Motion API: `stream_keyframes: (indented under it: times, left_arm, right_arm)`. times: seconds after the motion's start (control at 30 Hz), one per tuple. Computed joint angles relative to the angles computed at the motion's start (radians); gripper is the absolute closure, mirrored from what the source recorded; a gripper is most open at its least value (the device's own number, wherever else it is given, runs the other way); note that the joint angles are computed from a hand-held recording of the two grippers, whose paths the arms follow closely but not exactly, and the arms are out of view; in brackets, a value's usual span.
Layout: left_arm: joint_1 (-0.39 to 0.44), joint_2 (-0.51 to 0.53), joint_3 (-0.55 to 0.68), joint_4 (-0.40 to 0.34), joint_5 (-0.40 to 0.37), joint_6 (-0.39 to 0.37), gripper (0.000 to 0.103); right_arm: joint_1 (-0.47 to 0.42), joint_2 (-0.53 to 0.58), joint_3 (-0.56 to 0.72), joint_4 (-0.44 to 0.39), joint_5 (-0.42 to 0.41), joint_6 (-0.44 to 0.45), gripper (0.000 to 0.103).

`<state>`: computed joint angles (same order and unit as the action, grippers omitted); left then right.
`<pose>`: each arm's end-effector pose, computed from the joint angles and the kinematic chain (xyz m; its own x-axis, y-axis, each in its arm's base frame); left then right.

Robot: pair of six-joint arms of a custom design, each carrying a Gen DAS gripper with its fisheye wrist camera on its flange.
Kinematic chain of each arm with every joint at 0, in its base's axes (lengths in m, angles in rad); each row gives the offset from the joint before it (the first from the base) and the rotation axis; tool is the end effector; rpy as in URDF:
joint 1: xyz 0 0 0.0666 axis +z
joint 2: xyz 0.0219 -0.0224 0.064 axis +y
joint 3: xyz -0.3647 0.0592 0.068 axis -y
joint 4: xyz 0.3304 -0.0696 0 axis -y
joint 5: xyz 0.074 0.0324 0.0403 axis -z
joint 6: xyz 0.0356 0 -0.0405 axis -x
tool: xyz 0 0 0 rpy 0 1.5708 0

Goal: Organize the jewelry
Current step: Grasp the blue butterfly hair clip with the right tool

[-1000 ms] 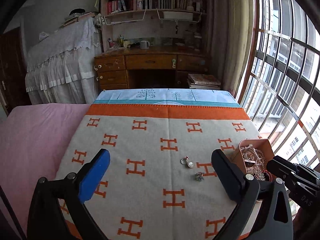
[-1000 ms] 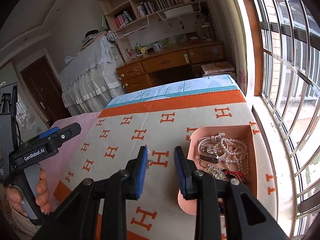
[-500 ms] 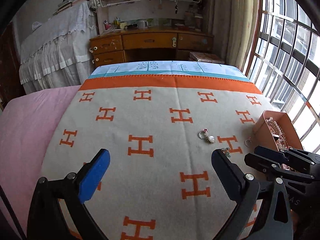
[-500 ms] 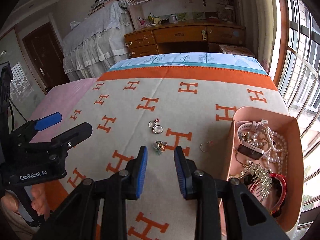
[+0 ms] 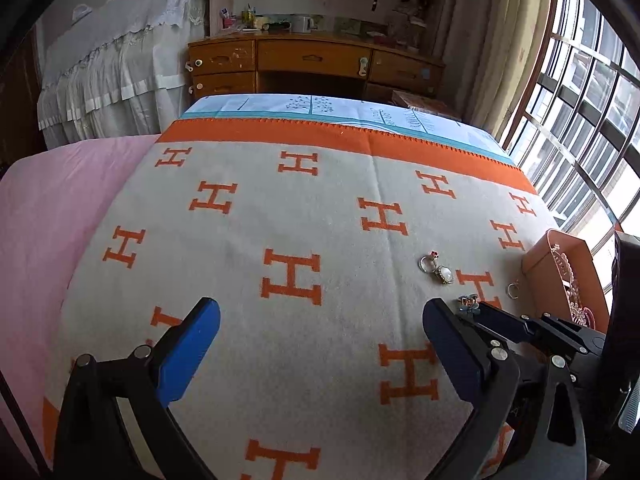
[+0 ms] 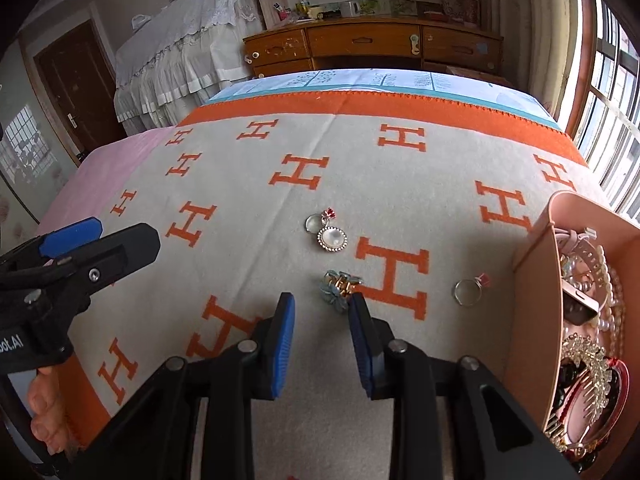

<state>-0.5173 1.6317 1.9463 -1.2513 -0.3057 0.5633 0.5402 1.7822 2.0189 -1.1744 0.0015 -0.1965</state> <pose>0.4309 -0.2333 0.5056 -0.7611 -0.1528 -0.6304 -0.1062 0.9881 -0.1114 0.4726 0.2829 0.4619 -0.7784 -0.2391 -0.5805 -0.3687 0.9225 0.1143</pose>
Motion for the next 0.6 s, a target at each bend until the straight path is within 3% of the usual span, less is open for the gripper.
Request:
stream_keyframes:
  times: [0.23, 0.33, 0.6]
  left_arm:
    - [-0.007, 0.005, 0.008, -0.005, 0.007, -0.003, 0.003]
    - [-0.007, 0.01, 0.012, -0.007, 0.019, -0.001, 0.003]
    - [-0.016, 0.043, 0.041, 0.021, 0.117, -0.036, 0.005]
  right_arm:
    - [0.01, 0.031, 0.039, 0.001, 0.059, 0.015, 0.075]
    - [0.018, 0.025, 0.027, 0.009, 0.098, 0.039, 0.083]
    - [-0.034, -0.032, -0.032, 0.018, -0.04, 0.003, 0.084]
